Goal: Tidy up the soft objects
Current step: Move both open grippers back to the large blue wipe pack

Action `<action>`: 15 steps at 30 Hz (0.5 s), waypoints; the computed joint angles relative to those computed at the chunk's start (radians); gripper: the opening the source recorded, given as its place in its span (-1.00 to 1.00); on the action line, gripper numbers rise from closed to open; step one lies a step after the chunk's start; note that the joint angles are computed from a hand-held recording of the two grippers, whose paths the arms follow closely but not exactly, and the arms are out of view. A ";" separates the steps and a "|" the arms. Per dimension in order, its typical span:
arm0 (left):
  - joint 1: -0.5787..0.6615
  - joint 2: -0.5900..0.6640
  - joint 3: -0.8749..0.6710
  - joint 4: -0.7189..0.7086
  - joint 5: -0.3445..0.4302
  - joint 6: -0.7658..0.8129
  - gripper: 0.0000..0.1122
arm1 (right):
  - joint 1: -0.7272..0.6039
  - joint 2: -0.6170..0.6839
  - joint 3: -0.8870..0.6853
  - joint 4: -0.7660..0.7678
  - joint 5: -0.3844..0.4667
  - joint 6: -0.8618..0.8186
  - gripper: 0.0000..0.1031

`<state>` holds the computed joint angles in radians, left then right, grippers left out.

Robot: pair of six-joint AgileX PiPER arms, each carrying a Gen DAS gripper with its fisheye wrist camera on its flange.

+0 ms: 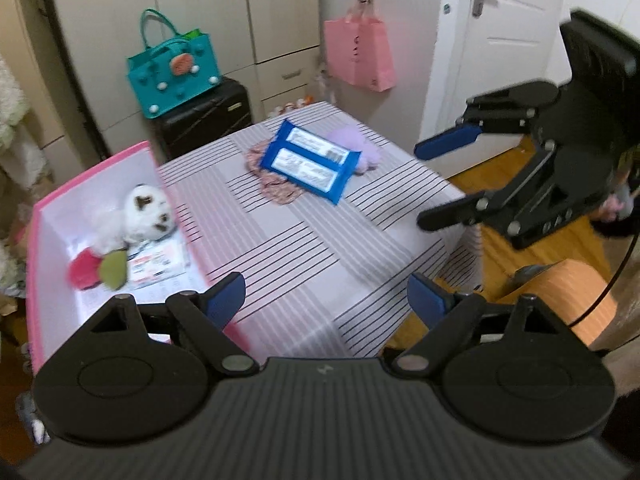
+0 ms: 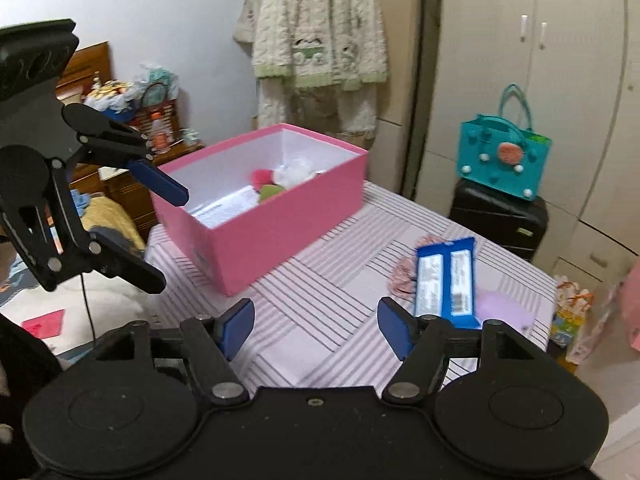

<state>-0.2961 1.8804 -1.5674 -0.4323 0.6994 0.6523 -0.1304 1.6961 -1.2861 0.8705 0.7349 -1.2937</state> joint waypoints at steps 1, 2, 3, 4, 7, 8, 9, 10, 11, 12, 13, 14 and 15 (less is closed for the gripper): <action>-0.001 0.016 -0.008 -0.031 -0.008 0.021 0.57 | -0.006 0.001 0.016 0.026 -0.015 -0.032 0.42; 0.001 0.026 -0.005 -0.069 -0.019 0.052 0.57 | -0.013 0.000 0.040 0.061 -0.039 -0.077 0.43; 0.003 0.036 0.007 -0.128 -0.042 0.099 0.57 | -0.019 -0.001 0.062 0.099 -0.063 -0.122 0.44; 0.003 0.047 0.016 -0.180 -0.059 0.139 0.57 | -0.026 0.000 0.084 0.143 -0.085 -0.175 0.44; 0.005 0.079 0.030 -0.330 -0.086 0.247 0.57 | -0.044 0.014 0.123 0.243 -0.134 -0.288 0.45; 0.004 0.092 0.032 -0.368 -0.096 0.275 0.57 | -0.049 0.021 0.127 0.265 -0.139 -0.312 0.45; 0.000 0.106 0.024 -0.381 -0.106 0.280 0.57 | -0.056 0.031 0.130 0.292 -0.143 -0.342 0.45; -0.006 0.118 0.020 -0.388 -0.123 0.279 0.57 | -0.065 0.041 0.132 0.313 -0.143 -0.366 0.46; -0.014 0.133 0.012 -0.384 -0.143 0.269 0.57 | -0.072 0.056 0.132 0.337 -0.143 -0.388 0.46; -0.022 0.150 -0.001 -0.378 -0.160 0.257 0.57 | -0.076 0.068 0.130 0.356 -0.145 -0.404 0.46; -0.025 0.169 -0.021 -0.377 -0.165 0.249 0.57 | -0.079 0.085 0.129 0.388 -0.152 -0.432 0.46; -0.024 0.187 -0.039 -0.391 -0.160 0.259 0.57 | -0.083 0.097 0.134 0.427 -0.158 -0.469 0.47; -0.018 0.208 -0.059 -0.428 -0.146 0.292 0.57 | -0.085 0.108 0.146 0.486 -0.171 -0.528 0.48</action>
